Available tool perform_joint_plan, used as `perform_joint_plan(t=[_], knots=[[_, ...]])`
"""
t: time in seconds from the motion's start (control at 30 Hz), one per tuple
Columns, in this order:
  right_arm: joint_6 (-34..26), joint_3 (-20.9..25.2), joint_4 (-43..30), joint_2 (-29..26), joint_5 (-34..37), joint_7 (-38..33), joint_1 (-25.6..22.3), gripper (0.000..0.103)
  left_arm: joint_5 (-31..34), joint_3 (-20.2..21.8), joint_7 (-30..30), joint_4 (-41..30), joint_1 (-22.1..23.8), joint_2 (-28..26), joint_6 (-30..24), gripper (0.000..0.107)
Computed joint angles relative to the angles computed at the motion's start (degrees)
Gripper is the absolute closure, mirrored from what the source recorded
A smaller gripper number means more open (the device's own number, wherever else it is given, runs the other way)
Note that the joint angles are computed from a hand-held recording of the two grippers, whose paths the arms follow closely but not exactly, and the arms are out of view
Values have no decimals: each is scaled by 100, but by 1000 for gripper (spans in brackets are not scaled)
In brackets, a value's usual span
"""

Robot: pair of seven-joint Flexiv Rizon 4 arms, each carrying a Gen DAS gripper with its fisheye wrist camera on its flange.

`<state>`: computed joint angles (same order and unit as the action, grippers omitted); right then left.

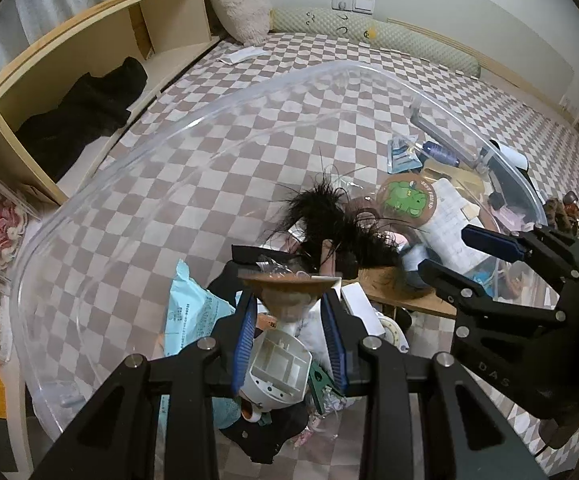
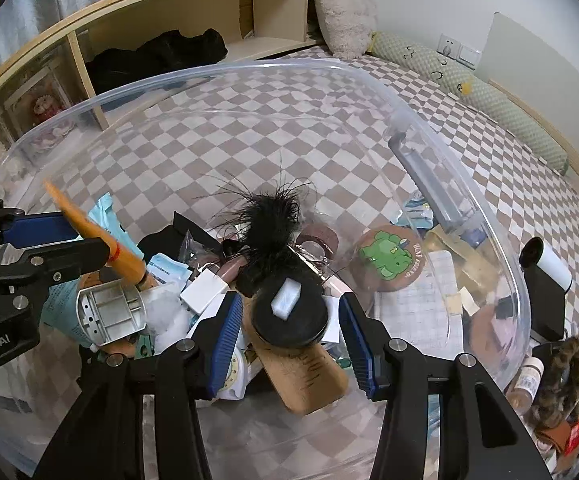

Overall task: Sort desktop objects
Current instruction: 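Open the left tool to drop the tube into the bin while the right tool releases the jar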

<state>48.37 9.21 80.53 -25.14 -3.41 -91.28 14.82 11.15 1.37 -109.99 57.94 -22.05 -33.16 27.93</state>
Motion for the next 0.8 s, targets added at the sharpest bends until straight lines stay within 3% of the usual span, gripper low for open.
perform_joint_plan(t=[0.03, 0.07, 0.13, 0.33, 0.47, 0.73, 0.8], knots=[[6, -9, 5, 7, -10, 12, 4, 53, 30, 21, -35, -24, -15, -3, -9, 71], [25, -21, 15, 17, -25, 29, 7, 53, 63, 42, -80, -3, -28, 19, 16, 59], [43, -33, 27, 37, -28, 74, -1, 52, 116, 65, -147, 34, -37, 54, 77, 46], [-2, -15, 3, 60, 27, 109, -43, 52, 114, 40, -187, 49, -11, 70, 1, 45], [-64, 14, -28, 65, 84, 70, -59, 52, 160, 46, -194, 19, -29, 66, -33, 38], [-86, 24, -28, 104, 141, 33, -48, 52, 183, 64, -330, 13, -26, 91, -42, 38], [-94, 28, -30, 114, 154, 13, -54, 52, 149, 48, -349, 40, -5, 101, -47, 32]])
